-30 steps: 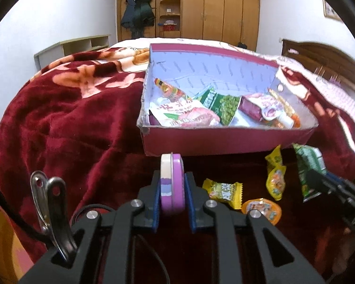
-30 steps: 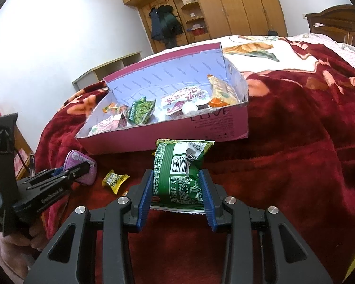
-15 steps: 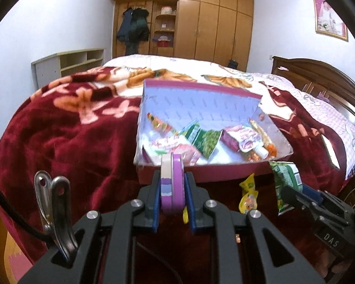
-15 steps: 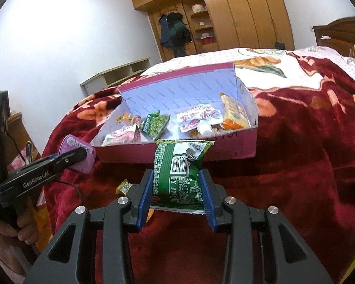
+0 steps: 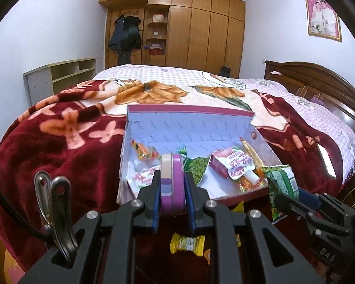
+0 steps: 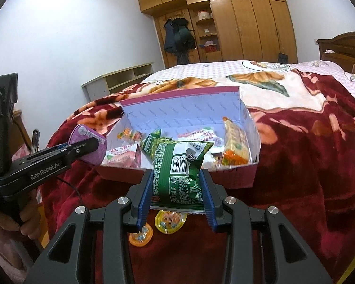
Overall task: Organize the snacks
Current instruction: 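Carry the purple tin and green bag over the pink box with both grippers, then open both grippers to drop the tin and green bag into the box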
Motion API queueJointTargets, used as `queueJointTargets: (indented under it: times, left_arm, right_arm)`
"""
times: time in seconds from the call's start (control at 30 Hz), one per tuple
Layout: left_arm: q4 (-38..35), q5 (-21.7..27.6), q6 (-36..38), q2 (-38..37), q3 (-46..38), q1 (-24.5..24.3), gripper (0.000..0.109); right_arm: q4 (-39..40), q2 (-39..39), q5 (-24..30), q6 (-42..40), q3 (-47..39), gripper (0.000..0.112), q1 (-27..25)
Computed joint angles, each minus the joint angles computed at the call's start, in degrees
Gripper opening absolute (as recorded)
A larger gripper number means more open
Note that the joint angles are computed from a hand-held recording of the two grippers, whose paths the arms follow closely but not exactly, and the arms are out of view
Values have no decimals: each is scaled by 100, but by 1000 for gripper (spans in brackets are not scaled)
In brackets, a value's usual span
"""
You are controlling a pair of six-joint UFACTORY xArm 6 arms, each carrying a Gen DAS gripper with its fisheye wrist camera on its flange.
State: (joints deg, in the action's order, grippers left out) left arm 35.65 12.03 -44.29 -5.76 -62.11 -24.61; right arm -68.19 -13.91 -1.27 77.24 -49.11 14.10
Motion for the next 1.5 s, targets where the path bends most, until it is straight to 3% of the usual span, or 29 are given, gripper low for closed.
queueJointTargets:
  times: [0.27, 0.57, 0.93, 1.33, 1.4, 1.5]
  left_arm:
    - [-317, 190, 340, 541, -633, -60, 19]
    - [-458, 415, 610, 1145, -1352, -40, 19]
    - [-1322, 552, 1233, 1806, -1914, 27, 19]
    - [-1114, 510, 1130, 2128, -2206, 68, 20]
    - [-1010, 521, 1040, 2168, -2246, 80, 22]
    - [-914, 570, 1004, 2240, -2330, 73, 34]
  right_arm:
    - [666, 149, 28, -746, -183, 40, -32]
    - [834, 272, 151, -1006, -448, 40, -61]
    - [1294, 499, 244, -1503, -679, 40, -146]
    - [2022, 1150, 379, -2291, -1296, 40, -150]
    - [2069, 1265, 412, -2367, -1417, 40, -140]
    - [2233, 1413, 470, -2512, -1554, 40, -124]
